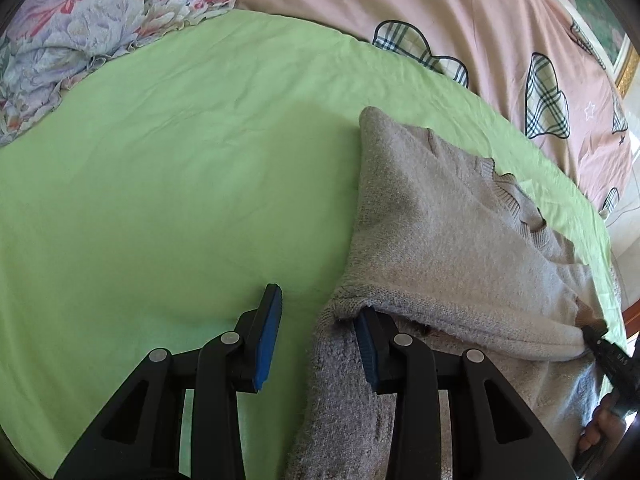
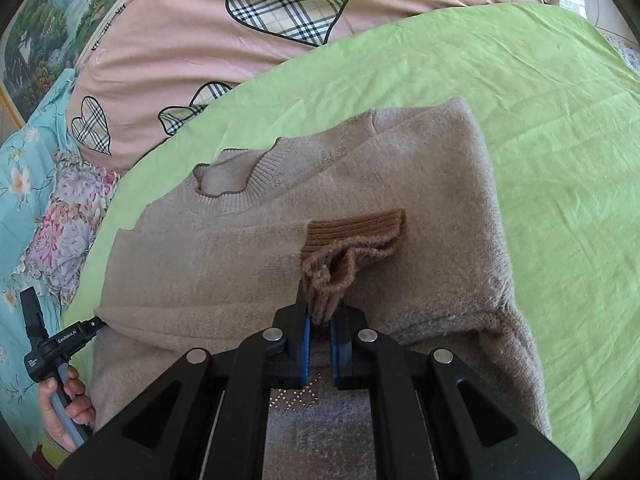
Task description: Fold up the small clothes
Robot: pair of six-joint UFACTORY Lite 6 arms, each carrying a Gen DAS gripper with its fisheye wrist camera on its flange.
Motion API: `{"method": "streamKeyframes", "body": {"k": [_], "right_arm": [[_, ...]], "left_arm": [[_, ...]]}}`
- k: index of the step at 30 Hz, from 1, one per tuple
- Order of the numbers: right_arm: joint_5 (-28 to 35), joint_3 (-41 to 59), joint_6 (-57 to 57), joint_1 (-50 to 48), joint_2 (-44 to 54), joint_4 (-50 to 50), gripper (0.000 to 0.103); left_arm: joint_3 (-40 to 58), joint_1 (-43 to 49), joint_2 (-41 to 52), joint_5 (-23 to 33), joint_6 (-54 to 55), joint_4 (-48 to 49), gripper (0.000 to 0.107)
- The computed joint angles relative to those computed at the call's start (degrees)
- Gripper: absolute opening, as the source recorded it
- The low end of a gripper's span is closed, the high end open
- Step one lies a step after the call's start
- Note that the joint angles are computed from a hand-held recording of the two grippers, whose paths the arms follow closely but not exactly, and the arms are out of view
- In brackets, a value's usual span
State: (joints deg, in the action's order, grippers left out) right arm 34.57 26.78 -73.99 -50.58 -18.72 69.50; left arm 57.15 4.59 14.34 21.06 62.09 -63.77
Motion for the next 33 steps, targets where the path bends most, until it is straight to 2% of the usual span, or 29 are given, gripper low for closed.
{"method": "streamKeyframes", "body": {"k": [3, 5, 7, 9, 12, 14, 15, 17, 18, 19, 21, 23, 24, 26, 28, 30, 33], "right_arm": [[0.83, -0.12, 0.58, -0.85, -0.28, -1.00, 0.011], [2.48, -0.06, 0.80, -2.52, -0.91, -1.92, 0.012], [3.36, -0.35, 0.84, -3.45, -1.27, -2.22, 0.014], [3.43, -0.91, 1.21, -3.36, -1.69, -1.89, 0.015], [4.05, -1.21, 1.53, -3.40, -2.21, -1.92, 0.018], [4.42, -1.52, 1.43, -3.53, -2.66, -1.76, 0.021], [3.90, -1.56, 1.31, -3.14, -2.57, -1.69, 0.021], [3.14, -1.42, 1.40, -2.28, -2.34, -1.63, 0.021], [2.92, -1.01, 1.46, -1.70, -2.17, -1.87, 0.021], [2.86, -1.03, 1.88, -1.04, -3.40, -2.31, 0.021], [3.39, -1.59, 1.08, -0.68, -6.93, -1.94, 0.013], [-0.57, -1.41, 4.23, 2.38, -9.11, -4.73, 0.013], [-2.41, -0.62, 5.92, 3.65, -7.24, -6.14, 0.013], [-5.23, 0.64, 8.31, 5.05, -1.75, -8.19, 0.013], [-2.54, -0.45, 6.20, 1.96, -2.54, -6.28, 0.014], [-0.29, -2.06, 9.01, -0.59, -7.58, -9.50, 0.019], [9.74, -4.98, 11.31, -10.07, -19.39, -14.67, 0.029]], "left_arm": [[2.08, 0.99, -0.39, 8.93, 0.40, 6.54, 0.037], [2.00, 3.05, -2.70, 14.17, 4.37, 5.31, 0.043], [6.44, 4.93, -0.75, 19.55, 4.14, 5.24, 0.058], [10.97, 4.70, 1.97, 20.28, 1.66, 5.80, 0.064], [22.74, 3.22, 11.50, 24.53, -4.77, 9.12, 0.071], [30.50, -0.43, 17.91, 20.60, -14.10, 16.61, 0.071], [34.01, -1.95, 21.24, 19.27, -17.61, 19.84, 0.070], [38.77, -4.17, 25.77, 16.79, -21.03, 23.01, 0.053], [38.46, -4.74, 25.50, 15.12, -19.62, 21.91, 0.017], [38.44, -4.73, 25.24, 15.26, -19.06, 20.94, 0.007], [35.64, -4.91, 22.82, 11.55, -17.18, 18.27, 0.007], [34.07, -6.06, 22.19, 7.59, -19.18, 21.02, 0.006], [34.25, -6.62, 23.04, 6.48, -21.04, 23.10, 0.006], [32.61, -6.69, 22.66, 5.00, -18.90, 21.38, 0.007], [31.06, -6.17, 20.52, 5.63, -19.45, 21.43, 0.008], [26.66, -5.42, 15.89, 6.62, -17.00, 18.91, 0.009], [14.56, -2.78, 4.68, 8.02, -7.95, 13.07, 0.015]]}}
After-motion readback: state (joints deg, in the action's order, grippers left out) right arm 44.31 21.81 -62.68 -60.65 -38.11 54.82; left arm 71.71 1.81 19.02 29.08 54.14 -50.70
